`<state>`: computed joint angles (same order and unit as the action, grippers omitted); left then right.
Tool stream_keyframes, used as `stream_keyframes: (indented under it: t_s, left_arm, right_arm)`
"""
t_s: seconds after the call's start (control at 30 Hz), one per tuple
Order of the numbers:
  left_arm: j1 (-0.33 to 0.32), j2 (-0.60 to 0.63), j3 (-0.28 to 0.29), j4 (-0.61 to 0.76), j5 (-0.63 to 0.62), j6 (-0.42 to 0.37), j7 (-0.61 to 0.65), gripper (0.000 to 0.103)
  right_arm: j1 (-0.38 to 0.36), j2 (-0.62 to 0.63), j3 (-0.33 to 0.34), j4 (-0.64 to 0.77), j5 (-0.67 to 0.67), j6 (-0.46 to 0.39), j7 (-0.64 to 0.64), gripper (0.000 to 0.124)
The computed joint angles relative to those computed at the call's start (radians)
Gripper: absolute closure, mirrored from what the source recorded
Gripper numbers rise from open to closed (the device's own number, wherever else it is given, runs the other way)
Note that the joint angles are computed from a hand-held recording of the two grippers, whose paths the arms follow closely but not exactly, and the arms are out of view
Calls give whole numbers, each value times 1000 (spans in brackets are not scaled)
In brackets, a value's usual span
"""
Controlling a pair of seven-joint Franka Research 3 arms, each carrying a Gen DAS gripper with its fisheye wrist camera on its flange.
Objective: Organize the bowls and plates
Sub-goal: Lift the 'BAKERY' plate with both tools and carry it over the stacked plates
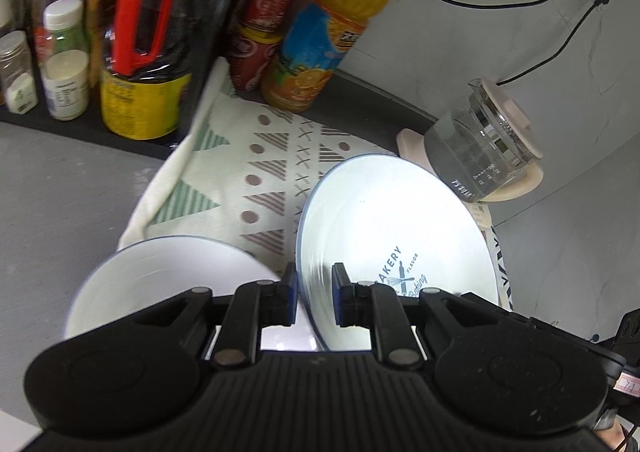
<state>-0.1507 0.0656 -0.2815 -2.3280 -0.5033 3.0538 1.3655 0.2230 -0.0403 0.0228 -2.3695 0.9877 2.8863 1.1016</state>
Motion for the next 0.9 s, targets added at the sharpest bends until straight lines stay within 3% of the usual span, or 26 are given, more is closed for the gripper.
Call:
stream_keyframes:
  t_s: [0.13,0.43,0.9]
  left_arm:
    - [1,-38,3,-42,-88,-4,76,88]
    - [-64,-97,77,-112,-240,-17,215,88]
    - [-125,-137,142,-188,-347,-32,316,88]
  right_arm:
    - [21,-11,16,-21,0,20,24,115]
    - [69,-30,34,-65,-37,58,99,115]
    - [125,-68,57,-148,-179,120,302,115]
